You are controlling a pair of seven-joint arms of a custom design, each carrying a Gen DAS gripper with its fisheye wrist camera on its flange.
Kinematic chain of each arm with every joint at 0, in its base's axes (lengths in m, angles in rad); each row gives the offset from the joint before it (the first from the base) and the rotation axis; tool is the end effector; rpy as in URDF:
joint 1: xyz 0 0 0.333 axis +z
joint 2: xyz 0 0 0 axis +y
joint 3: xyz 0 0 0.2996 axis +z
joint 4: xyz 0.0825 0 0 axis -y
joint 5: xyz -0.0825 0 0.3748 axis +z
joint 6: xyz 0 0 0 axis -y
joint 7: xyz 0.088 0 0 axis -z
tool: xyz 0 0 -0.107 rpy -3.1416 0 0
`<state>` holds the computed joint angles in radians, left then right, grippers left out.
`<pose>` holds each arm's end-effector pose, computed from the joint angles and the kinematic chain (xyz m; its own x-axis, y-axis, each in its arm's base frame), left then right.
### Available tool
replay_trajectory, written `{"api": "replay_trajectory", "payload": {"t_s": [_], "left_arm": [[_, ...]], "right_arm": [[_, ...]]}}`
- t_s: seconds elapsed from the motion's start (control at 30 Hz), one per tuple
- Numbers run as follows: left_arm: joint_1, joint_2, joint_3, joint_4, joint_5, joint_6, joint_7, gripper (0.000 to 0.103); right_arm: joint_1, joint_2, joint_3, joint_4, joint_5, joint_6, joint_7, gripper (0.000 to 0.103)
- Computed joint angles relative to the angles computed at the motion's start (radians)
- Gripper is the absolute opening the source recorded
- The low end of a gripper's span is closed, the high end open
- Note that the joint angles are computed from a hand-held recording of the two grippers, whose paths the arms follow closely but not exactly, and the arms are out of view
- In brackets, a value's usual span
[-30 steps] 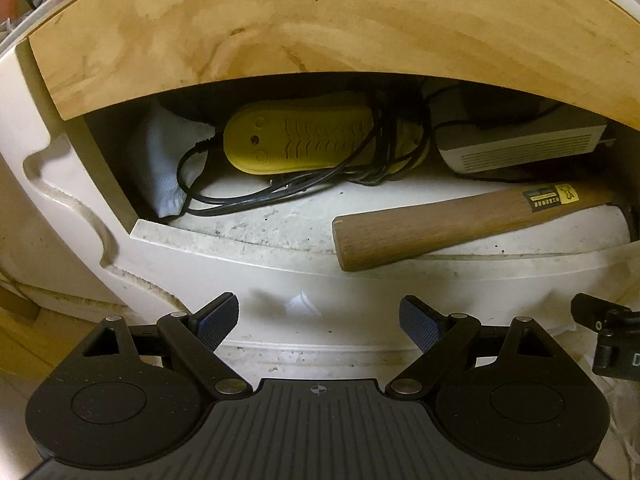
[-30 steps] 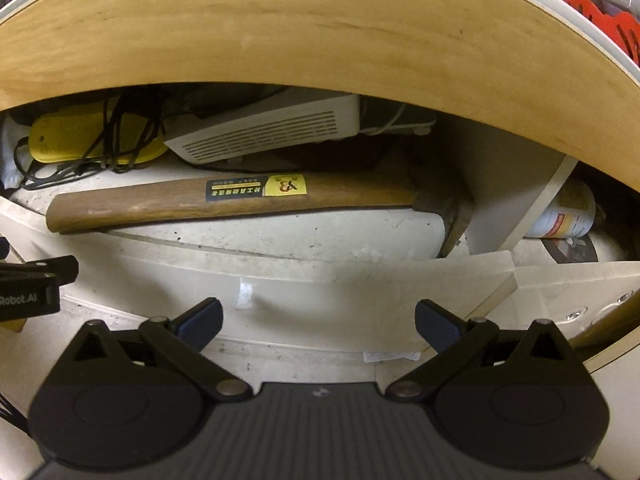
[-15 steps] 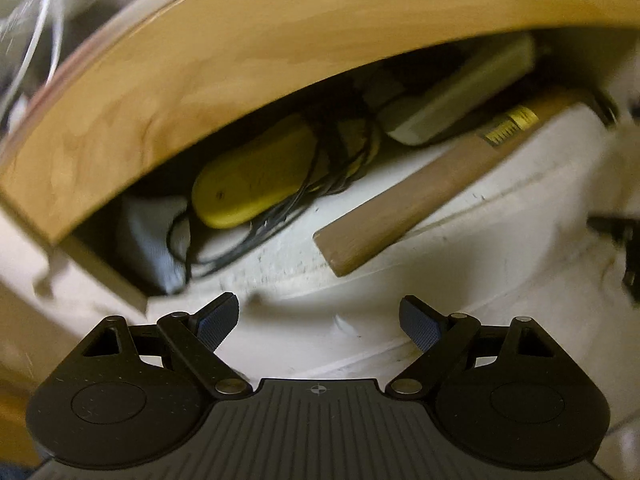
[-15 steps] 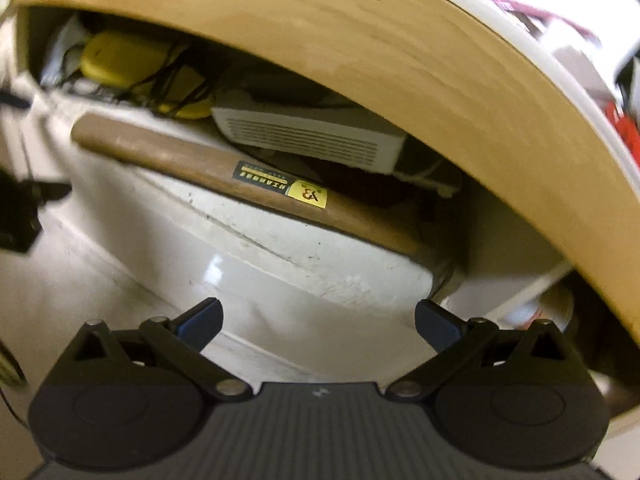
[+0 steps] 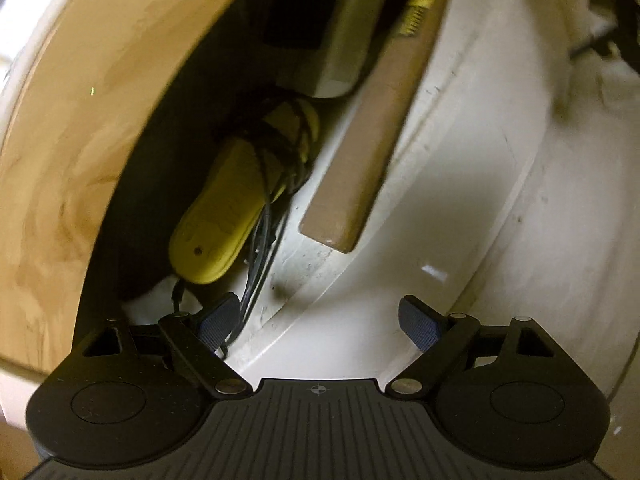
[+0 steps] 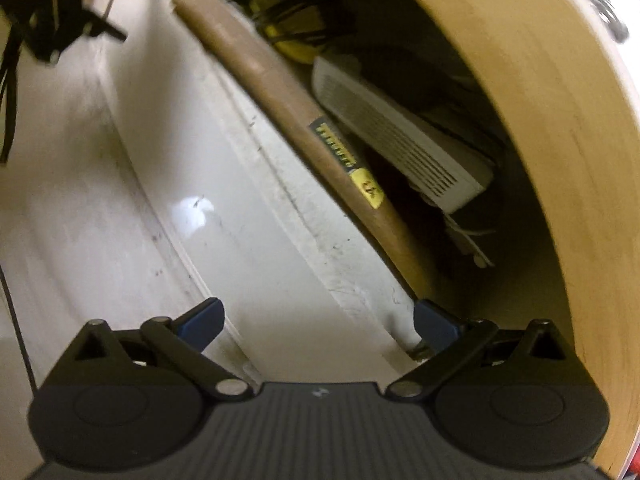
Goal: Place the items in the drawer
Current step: 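Close the left gripper on the drawer edge while the right gripper closes beside it, then pull the white drawer outward with both grippers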
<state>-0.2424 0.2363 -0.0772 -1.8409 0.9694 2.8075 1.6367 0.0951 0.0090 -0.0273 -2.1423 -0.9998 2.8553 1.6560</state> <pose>0.6010 -0.2368 0.4572 -0.5772 -0.3646 -0.7307 -0.2397 0.9310 -0.2752 0.5621 0.0839 0.4498 0.4556 -0.5775 0.6774 -0.5052 -0.7943 -0.3373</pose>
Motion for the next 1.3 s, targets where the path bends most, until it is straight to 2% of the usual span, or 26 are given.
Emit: {"api": "replay_trajectory", "payload": {"t_s": [0.07, 0.2, 0.23, 0.27, 0.33, 0.5, 0.63, 0.83, 1.17, 1.3], "left_arm": [[-0.007, 0.011, 0.012, 0.008, 0.066, 0.017, 0.008, 0.08], [-0.012, 0.027, 0.015, 0.025, 0.088, -0.001, 0.039, 0.068], [-0.016, 0.031, 0.018, 0.031, 0.103, -0.01, 0.039, 0.058], [-0.019, 0.035, 0.021, 0.036, 0.116, -0.018, 0.037, 0.053], [-0.023, 0.039, 0.025, 0.043, 0.147, -0.025, 0.031, 0.052], [-0.023, 0.027, 0.015, 0.034, 0.173, -0.034, 0.017, 0.049], [-0.013, -0.017, 0.009, -0.034, 0.192, -0.023, -0.02, 0.049], [0.01, -0.053, -0.019, -0.078, 0.144, -0.039, 0.001, 0.047], [0.024, -0.114, -0.07, -0.129, -0.035, -0.122, 0.124, 0.043], [0.037, -0.175, -0.089, -0.167, -0.146, -0.161, 0.22, 0.041]], "right_arm": [[0.0, 0.009, -0.001, 0.003, -0.008, -0.01, -0.042, 0.093], [0.008, 0.026, -0.003, 0.016, -0.052, -0.041, -0.091, 0.078], [0.01, 0.031, -0.004, 0.021, -0.059, -0.047, -0.103, 0.071], [0.013, 0.035, -0.006, 0.026, -0.071, -0.054, -0.109, 0.067], [0.019, 0.039, -0.011, 0.033, -0.152, -0.066, -0.069, 0.052], [0.023, 0.035, -0.009, 0.031, -0.171, -0.082, -0.07, 0.051], [0.025, 0.023, -0.004, 0.024, -0.136, -0.099, -0.107, 0.05], [0.021, -0.014, 0.007, -0.006, -0.078, -0.114, -0.175, 0.048], [0.016, -0.094, 0.037, -0.069, 0.105, -0.166, -0.338, 0.044], [0.016, -0.125, 0.047, -0.088, 0.188, -0.194, -0.41, 0.041]]}}
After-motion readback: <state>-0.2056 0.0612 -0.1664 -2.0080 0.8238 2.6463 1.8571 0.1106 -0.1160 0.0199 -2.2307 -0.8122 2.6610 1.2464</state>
